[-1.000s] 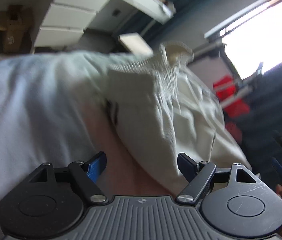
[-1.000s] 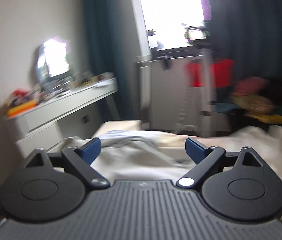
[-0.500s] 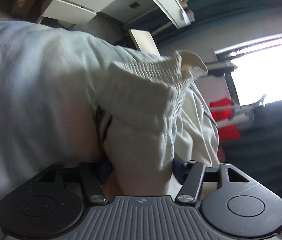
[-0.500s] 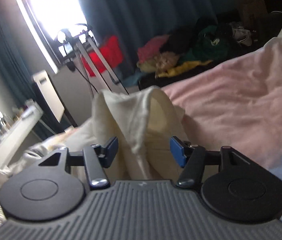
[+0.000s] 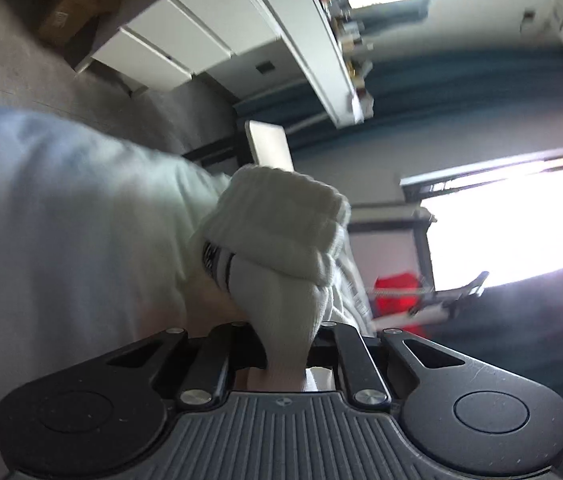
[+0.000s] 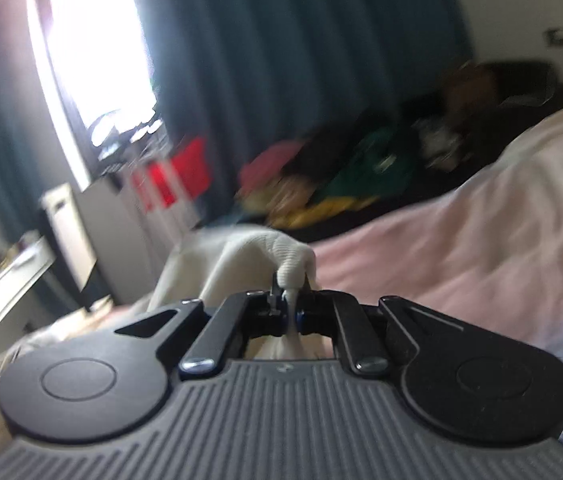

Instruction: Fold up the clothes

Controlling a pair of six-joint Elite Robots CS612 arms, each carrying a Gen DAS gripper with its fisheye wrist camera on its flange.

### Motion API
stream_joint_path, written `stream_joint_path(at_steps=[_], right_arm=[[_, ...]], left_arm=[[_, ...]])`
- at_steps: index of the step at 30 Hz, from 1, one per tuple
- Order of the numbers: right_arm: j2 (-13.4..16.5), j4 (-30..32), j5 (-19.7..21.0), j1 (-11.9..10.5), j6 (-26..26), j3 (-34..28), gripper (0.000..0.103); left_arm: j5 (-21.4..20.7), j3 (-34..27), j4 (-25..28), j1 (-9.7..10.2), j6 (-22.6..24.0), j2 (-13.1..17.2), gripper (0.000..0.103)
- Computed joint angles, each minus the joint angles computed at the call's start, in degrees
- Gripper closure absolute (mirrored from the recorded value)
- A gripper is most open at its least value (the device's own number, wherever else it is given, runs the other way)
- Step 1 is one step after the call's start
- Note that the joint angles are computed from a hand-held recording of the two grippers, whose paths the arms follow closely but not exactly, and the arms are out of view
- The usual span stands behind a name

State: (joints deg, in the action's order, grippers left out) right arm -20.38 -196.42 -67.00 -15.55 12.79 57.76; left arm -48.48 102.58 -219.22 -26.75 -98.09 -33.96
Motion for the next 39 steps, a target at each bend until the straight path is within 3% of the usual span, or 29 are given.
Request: stream_joint_path(at_steps=[4,9,11,14,16,19,20,21,23,26,28,31,33,36,39], right_arm=[[-2.7,-2.7,-3.8,-2.7,1.3,1.4,0.096],[-4.6,-1.3,-10.9,-5.0,4.9,2.3,0.095],[-4.5,0.2,-11.9,-5.4,3.8,2.9,0.094],[-3.9,3.0,-12.6,-5.8,3.9,4.6,0.093],[-3.8,7.3,-12.1,-6.0,5.3,5.9,0.086],[-3.8,8.8,-10.8,-6.2,8.0,8.8,0.053],[-3.7,7.5,-10.5,-6.2,8.7,9.9,0.034],[-3.7,5.0,-10.4,-6.3,8.9,11.1,0.022],[-3.7,0.5,-10.1,-6.4,9.0,13.3,0.02],[-5.0,-3.0,-9.4,-6.9,7.8,17.0,0.02],[-6.3,-3.7,-10.7,-7.3,11.4,19.1,0.02],[-8.6,-1.6,-12.0,-8.3,23.9,22.4,0.02],[-9.2,-0.2,-9.2,-9.5,30.8,24.2,0.02],[-9.3,5.4,-2.7,-11.3,35.5,25.2,0.018],[-8.4,12.0,2.1,-12.3,38.8,24.5,0.019]], left_arm=[[2.8,2.3,-5.5,-0.45,-0.6,-0.8,0.092],[0.9,5.8,-12.3,-0.52,-0.4,-1.5,0.092],[-0.7,7.5,-12.0,-0.44,-1.5,-2.1,0.091],[-4.6,9.5,-6.6,0.26,-2.5,-3.7,0.091],[-7.4,10.2,-2.3,0.87,-2.2,-4.6,0.09],[-9.6,10.8,-0.4,1.41,-1.2,-5.0,0.089],[-10.1,11.1,-0.5,1.49,-0.9,-5.0,0.089],[-10.3,11.3,-0.3,1.49,-0.6,-5.1,0.088],[-10.7,11.7,0.1,1.48,-0.3,-5.4,0.085],[-10.9,12.4,1.4,1.29,-1.5,-6.0,0.071],[-12.0,12.7,0.2,1.28,-2.0,-6.0,0.059],[-13.1,13.2,-0.4,1.18,-2.4,-6.3,0.049],[-13.6,13.4,1.4,1.1,-2.7,-6.9,0.048],[-15.5,13.4,4.9,1.31,-3.1,-7.5,0.044],[-17.1,12.8,4.4,1.69,-3.5,-6.9,0.043]])
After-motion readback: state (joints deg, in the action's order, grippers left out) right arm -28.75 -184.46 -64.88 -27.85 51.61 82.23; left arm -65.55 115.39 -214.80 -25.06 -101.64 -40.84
